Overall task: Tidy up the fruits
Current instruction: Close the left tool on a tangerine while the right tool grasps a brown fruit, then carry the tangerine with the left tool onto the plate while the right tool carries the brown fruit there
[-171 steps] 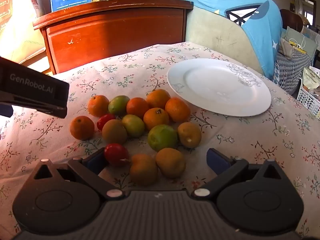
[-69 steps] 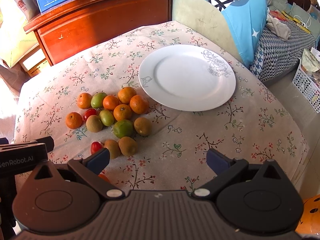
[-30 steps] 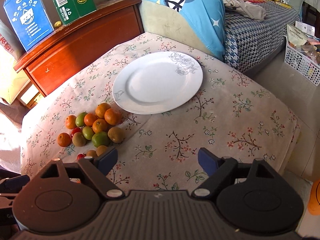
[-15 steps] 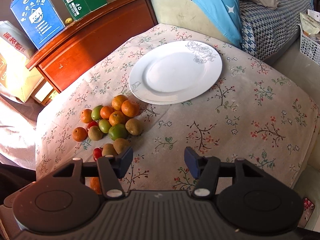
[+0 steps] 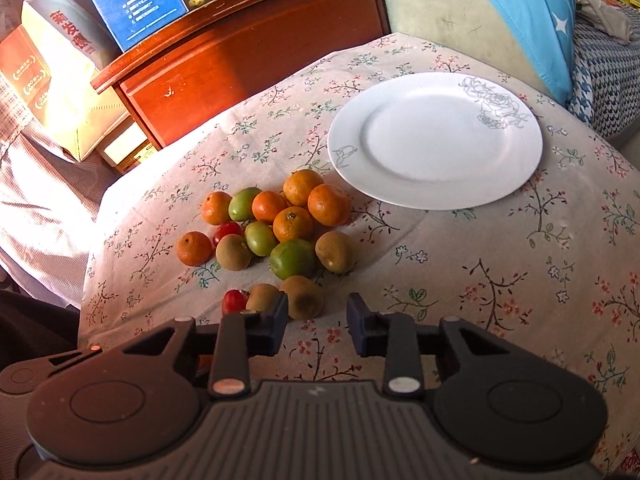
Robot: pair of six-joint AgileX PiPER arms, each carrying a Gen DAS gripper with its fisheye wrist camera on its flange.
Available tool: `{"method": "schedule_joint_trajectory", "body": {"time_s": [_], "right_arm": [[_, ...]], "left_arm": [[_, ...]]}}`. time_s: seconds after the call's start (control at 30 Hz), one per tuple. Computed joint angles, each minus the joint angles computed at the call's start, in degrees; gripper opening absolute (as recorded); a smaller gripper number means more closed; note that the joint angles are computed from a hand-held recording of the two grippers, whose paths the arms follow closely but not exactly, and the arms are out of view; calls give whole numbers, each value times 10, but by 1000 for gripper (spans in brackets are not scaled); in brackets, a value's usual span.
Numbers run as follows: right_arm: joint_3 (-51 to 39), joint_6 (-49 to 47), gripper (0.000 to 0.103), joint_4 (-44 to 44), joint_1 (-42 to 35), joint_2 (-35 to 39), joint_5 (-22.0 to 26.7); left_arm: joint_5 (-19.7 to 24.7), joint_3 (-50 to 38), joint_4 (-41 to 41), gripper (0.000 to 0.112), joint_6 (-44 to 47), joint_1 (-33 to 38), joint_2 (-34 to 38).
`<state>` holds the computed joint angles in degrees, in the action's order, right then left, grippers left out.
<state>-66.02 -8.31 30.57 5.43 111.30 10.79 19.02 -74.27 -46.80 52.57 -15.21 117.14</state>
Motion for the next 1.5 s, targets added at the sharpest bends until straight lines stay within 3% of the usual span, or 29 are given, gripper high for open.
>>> {"method": "schedule_joint_trajectory", "body": {"time_s": [0.2, 0.33, 0.47, 0.57, 1.0, 1.17, 1.37, 1.5], "right_arm": [[-21, -15, 27, 6, 7, 22, 4], [-18, -123, 25, 129, -1, 27, -5], [-18, -148, 24, 161, -6, 27, 4], [-19, -84, 24, 77, -1, 21, 11], [-18, -5, 24, 1, 2, 16, 17], [-30, 76, 23, -91, 9, 10, 28], [-44, 127, 23, -143, 4, -3, 30], [-57, 90, 23, -91, -17, -3, 36]], "left_arm": [[-5, -19, 0, 30, -21, 19, 5], [1, -29, 9, 30, -36, 26, 11], [-1, -29, 8, 30, -35, 27, 11], [-2, -27, 2, 30, -29, 28, 10], [10, -47, -9, 30, -24, 38, 14], [24, -81, 11, 30, -40, 40, 25], [61, -162, 47, 30, -72, 41, 55], [107, -228, 42, 30, -67, 42, 84]]}}
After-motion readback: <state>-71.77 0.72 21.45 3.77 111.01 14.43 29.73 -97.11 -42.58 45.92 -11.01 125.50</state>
